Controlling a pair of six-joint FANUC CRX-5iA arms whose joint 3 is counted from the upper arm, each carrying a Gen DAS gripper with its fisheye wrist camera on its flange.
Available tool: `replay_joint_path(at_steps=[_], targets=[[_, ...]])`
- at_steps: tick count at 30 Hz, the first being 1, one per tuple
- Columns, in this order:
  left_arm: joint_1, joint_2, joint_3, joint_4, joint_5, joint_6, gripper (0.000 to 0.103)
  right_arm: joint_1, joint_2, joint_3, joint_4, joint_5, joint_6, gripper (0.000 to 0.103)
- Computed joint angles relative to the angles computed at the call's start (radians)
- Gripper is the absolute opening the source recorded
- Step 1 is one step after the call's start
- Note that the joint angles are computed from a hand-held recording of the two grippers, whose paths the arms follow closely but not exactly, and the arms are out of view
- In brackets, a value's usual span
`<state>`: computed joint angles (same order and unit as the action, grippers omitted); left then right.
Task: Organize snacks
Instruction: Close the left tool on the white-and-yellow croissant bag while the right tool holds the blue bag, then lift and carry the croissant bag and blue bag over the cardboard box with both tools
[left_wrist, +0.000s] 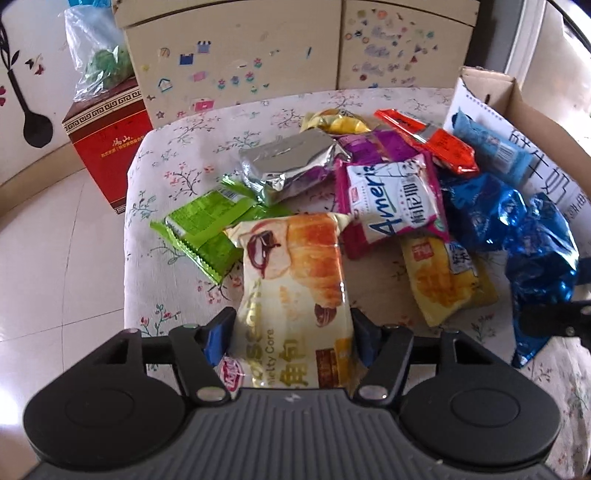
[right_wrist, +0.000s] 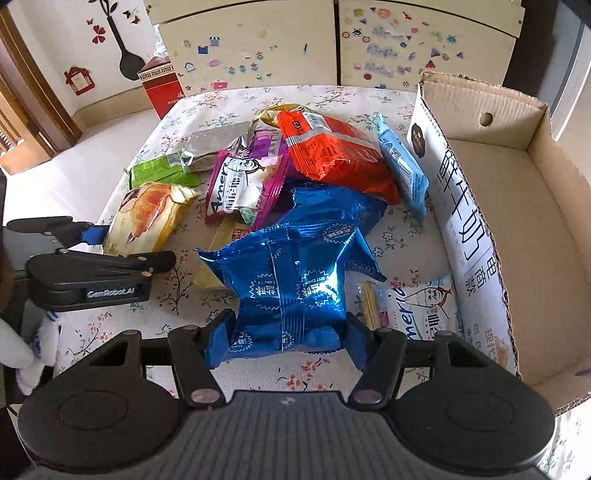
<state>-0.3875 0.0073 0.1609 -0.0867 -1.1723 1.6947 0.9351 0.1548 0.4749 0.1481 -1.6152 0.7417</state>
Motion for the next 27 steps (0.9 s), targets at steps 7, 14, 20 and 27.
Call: replay_joint_path(at_steps=[7, 14, 20, 27], targets=[[-0.017, -0.035, -0.017, -0.014, 0.054, 0.001, 0.052, 0.007, -0.027, -0.021, 0.021, 0.018, -0.014, 0.068], [-0.052, -0.093, -0.025, -0.044, 0.165, -0.023, 0.052, 0.029, -0.063, -0.048, 0.109, 0.052, -0.027, 0.068], [-0.072, -0.088, -0.014, 0.011, 0.254, -0.074, 0.052, 0.044, -0.087, -0.071, 0.220, 0.054, -0.030, 0.068], [-0.110, -0.037, 0.025, 0.083, 0.317, -0.141, 0.052, 0.028, -0.125, -0.112, 0.321, 0.042, -0.085, 0.068]])
